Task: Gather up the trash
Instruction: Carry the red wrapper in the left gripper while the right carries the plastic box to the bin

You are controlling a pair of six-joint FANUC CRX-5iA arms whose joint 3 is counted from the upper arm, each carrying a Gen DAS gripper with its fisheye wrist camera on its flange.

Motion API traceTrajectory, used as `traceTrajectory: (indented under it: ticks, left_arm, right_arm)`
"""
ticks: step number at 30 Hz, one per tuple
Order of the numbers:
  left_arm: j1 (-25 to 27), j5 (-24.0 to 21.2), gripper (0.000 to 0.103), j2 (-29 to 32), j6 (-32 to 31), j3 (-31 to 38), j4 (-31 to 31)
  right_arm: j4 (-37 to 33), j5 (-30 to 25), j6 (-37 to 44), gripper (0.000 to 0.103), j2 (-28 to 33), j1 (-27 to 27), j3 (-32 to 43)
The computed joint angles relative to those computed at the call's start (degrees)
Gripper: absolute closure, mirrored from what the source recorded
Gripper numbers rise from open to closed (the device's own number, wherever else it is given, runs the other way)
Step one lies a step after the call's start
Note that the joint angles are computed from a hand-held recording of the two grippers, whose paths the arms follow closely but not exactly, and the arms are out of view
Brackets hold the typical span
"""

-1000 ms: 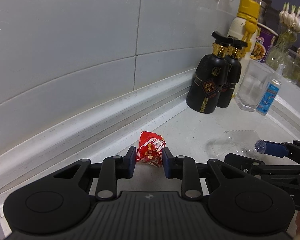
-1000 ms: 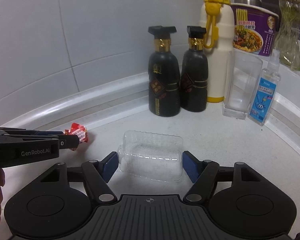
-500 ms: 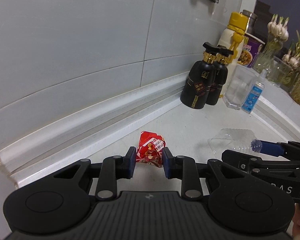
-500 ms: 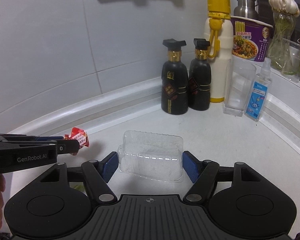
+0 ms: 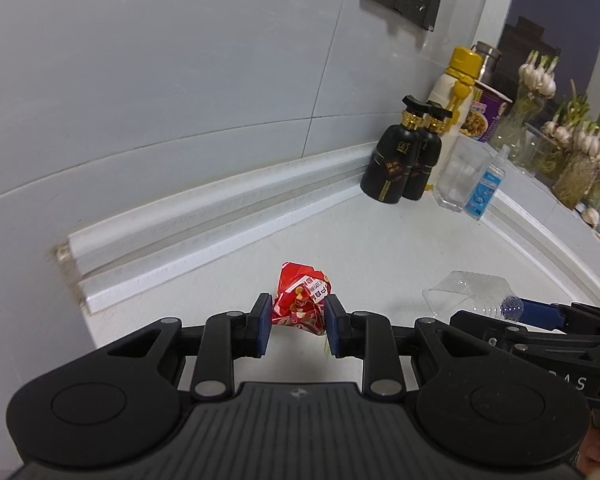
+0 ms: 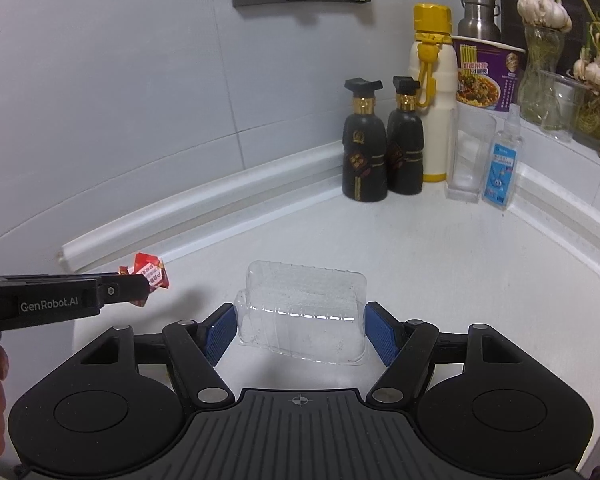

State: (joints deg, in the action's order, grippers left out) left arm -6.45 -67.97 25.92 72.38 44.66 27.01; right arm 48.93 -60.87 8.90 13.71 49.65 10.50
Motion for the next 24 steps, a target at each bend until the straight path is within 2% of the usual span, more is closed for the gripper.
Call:
traceTrajectory:
  ticks: [7, 15, 24]
  left_arm:
    - [1.81, 0.74, 0.078, -4.92, -1.95, -7.69, 2.34]
    - [4.61, 0.36, 0.078, -9.3, -0.46, -14.49, 4.71]
    - [8.29, -1.13, 0.078, -13.53, 1.3, -20.83, 6.86]
  right_arm:
    - [-0.31, -1.9, -3.88, 0.033, -1.25, 3.42, -1.47]
    - [-1.2, -4.9, -7.75, 0.033, -2.44, 7.11, -2.35]
    - [-4.71, -6.15, -7.38, 0.033, -1.88, 9.79, -0.89]
